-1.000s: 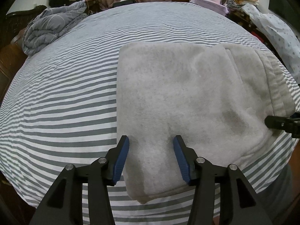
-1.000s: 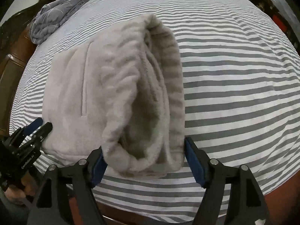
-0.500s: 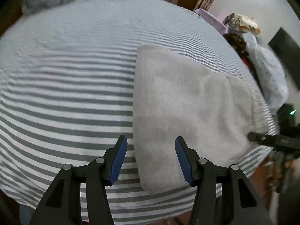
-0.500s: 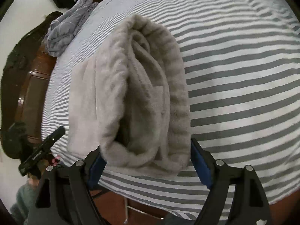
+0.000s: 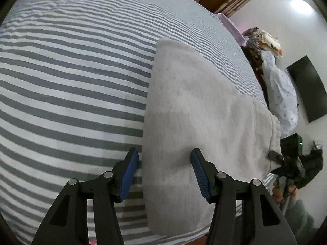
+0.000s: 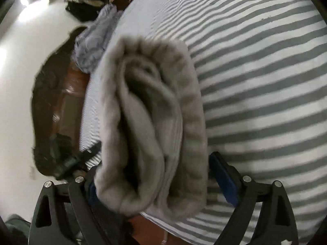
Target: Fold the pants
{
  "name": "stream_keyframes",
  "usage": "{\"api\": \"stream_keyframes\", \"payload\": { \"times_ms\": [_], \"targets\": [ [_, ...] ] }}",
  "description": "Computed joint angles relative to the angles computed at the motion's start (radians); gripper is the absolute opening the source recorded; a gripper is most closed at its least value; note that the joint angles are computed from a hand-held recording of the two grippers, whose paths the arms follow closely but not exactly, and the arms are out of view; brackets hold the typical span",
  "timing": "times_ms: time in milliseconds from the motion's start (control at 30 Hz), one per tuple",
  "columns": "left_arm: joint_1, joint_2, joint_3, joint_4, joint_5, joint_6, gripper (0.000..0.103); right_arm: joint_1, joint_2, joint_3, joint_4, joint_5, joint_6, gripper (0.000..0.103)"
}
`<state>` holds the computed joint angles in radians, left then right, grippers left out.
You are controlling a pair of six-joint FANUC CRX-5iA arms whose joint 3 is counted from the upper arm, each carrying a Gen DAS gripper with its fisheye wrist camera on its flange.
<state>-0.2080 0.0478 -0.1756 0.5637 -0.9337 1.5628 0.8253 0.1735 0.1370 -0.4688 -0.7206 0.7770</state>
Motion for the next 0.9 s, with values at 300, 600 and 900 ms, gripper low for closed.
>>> {"api": "stream_keyframes", "payload": {
  "times_ms": [300,600,900],
  "targets": [
    [0.008,0.027,-0.005,0.049,0.022,-0.057,0.063,-0.049,0.028,0.036,-0.124,-0.058,0.130,0.087],
    [-0.006,0.038,-0.022,0.069,0.063,-0.111,0.072,-0.043,0.096,0.112,-0.129,-0.072,0.146,0.086],
    [-0.055,0.081,0.084,-0.068,0.040,-0.026,0.075,-0.022,0.142,0.171,-0.086,-0.090,0.128,0.088]
  ]
}}
